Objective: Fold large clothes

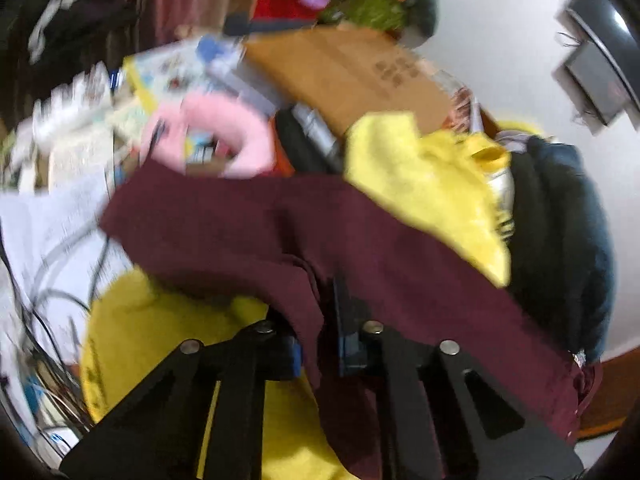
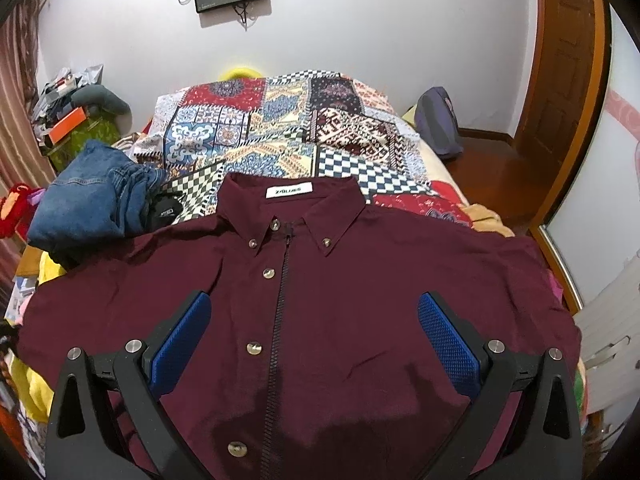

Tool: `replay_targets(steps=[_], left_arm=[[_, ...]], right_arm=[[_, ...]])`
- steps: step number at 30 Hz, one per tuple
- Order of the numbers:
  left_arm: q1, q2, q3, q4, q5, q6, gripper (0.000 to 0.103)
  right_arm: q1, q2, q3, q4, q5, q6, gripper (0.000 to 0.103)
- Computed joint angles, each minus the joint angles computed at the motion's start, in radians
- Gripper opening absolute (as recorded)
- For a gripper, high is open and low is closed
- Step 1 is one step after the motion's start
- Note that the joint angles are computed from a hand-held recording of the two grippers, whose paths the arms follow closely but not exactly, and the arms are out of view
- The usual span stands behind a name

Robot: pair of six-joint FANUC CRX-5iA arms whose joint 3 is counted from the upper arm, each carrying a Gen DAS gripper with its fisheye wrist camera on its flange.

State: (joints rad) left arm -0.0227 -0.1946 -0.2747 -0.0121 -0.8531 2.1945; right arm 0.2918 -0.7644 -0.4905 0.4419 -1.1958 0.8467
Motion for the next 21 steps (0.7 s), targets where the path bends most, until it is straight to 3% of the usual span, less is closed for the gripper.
replay_targets(steps=[6, 13, 17, 21], left_arm=[[-0.11, -0.053, 0.123, -0.066, 0.03, -0.022, 0.007], [-0.35, -0.023, 0.325, -0.2, 0.096, 0.021, 0.007], [-0.473, 0.075, 0.449, -0.182, 0.124, -0.028, 0.007], [-0.582, 0.224, 0.605, -0.169, 0.079, -0.096, 0.007]], right_arm=[[-0.027, -0.016, 0.009, -0.004, 0.03, 0.041, 0.103], [-0.099, -0.026, 0.016, -0.046, 0.087, 0.155, 0.103], [-0.172, -0.029, 0.03, -0.118, 0.117, 0.242, 0.103], [-0.253, -0.014, 0.06, -0.215, 0.12, 0.368, 0.103]])
